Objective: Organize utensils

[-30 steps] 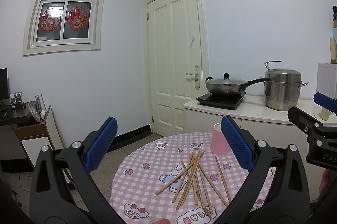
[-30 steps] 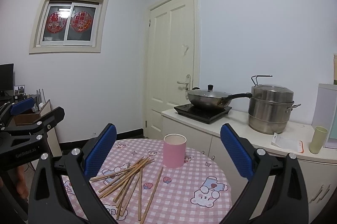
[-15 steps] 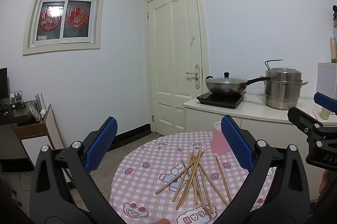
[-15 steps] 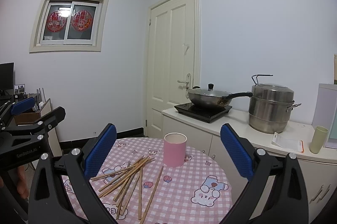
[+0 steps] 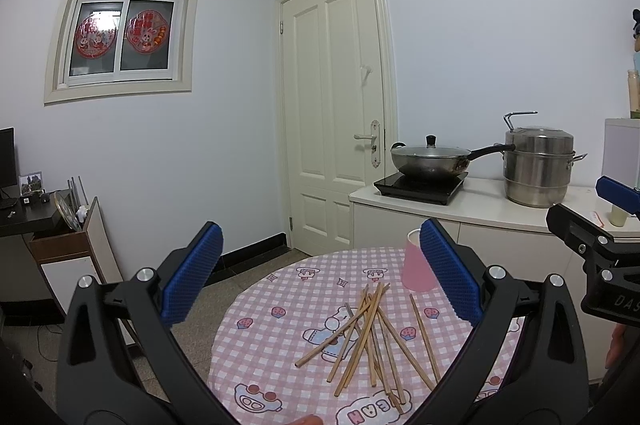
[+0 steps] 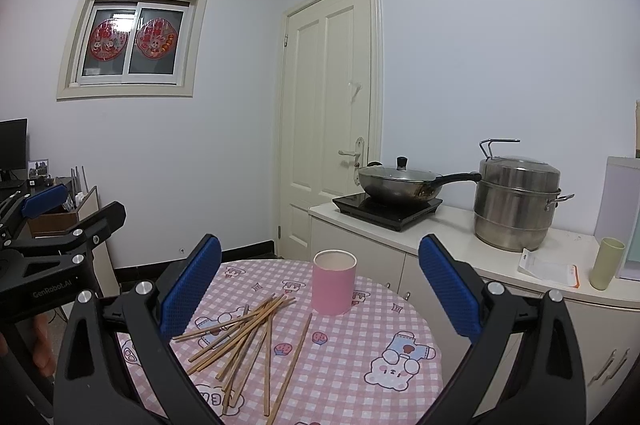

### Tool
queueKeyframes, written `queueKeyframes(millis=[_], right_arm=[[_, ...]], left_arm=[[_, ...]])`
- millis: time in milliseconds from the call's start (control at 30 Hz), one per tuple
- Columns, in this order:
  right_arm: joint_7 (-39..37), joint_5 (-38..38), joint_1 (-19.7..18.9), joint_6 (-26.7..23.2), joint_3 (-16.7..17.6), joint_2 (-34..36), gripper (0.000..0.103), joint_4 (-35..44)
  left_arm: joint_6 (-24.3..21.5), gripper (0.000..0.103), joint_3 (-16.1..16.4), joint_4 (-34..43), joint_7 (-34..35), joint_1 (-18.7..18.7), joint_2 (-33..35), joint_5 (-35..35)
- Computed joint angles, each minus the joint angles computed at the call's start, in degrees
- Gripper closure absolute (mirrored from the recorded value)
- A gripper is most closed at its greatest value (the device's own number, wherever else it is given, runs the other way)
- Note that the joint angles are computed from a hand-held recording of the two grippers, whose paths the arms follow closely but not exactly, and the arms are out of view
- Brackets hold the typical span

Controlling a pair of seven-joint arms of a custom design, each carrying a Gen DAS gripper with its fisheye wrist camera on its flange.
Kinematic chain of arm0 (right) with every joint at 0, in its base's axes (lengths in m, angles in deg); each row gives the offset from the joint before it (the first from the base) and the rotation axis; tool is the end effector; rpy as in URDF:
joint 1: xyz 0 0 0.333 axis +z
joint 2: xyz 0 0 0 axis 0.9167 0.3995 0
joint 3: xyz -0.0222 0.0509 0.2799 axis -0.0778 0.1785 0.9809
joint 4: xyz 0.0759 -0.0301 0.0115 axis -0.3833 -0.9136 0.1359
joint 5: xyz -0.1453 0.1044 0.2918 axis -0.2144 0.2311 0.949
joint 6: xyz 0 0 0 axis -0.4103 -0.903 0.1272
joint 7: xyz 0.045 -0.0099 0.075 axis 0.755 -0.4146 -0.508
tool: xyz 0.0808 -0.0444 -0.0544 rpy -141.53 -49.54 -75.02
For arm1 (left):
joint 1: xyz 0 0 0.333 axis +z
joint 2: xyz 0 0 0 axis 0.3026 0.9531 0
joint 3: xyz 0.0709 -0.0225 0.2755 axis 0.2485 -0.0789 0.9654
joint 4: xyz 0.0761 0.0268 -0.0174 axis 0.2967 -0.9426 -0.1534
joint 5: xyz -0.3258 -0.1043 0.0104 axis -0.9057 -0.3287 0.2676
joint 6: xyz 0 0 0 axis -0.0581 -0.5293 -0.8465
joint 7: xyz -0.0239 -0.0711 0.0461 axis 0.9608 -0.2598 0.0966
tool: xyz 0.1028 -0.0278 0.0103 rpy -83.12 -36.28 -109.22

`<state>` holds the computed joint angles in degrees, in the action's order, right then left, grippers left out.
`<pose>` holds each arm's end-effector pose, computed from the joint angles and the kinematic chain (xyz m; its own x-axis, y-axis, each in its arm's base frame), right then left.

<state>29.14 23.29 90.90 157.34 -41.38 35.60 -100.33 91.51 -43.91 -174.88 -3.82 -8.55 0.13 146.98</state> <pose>0.5919 0.2482 0.5540 0.3508 -0.9342 0.0654 -0.1050 -0.1086 -0.9885 0.5395 -0.3265 0.5594 0.2356 -0.9704 -0.0537 -0.1322 0.0227 -0.9910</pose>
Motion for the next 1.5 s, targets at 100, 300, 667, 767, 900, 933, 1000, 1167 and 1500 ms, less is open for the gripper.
queueKeyframes(millis=[100,300,667,767,900,933,1000,1167,1500], right_arm=[[0.21,-0.24,-0.3,-0.11,0.3,0.03,0.008,-0.06],[0.76,-1.0,-0.94,-0.37,0.84,0.15,0.008,-0.02],[1.03,-0.97,-0.19,-3.19,-0.68,2.31,0.008,2.95],[1.1,-0.57,1.15,-4.05,-2.6,3.21,0.008,4.0],[1.28,-0.12,2.69,-5.69,-4.96,4.72,0.008,5.98],[1.45,-0.28,2.57,-6.17,-4.95,5.04,0.008,6.41],[2.25,-0.26,3.47,-8.05,-6.53,6.14,0.008,7.95],[7.18,-2.69,5.7,-15.4,-11.78,10.24,0.008,13.44],[18.81,-10.2,3.41,-33.62,-14.54,22.07,0.008,31.74]], left_arm=[[-0.09,0.006,0.02,0.08,0.19,-0.04,0.15,-0.15],[-0.22,0.006,0.08,0.08,0.21,-0.12,0.25,-0.27],[-0.41,0.006,0.78,1.19,1.97,0.11,1.49,-3.08],[-0.67,0.006,1.02,1.45,3.03,0.27,1.81,-4.46],[-0.14,0.006,1.33,1.47,4.76,0.9,2.06,-6.83],[0.07,0.006,1.37,1.65,5.39,1.16,2.27,-7.81],[0.88,0.006,1.53,1.89,6.23,1.62,2.62,-9.44],[4.36,0.006,2.08,4.75,12.95,3.3,5.65,-17.0],[10.16,0.006,1.99,21.17,38.43,6.98,20.63,-40.47]])
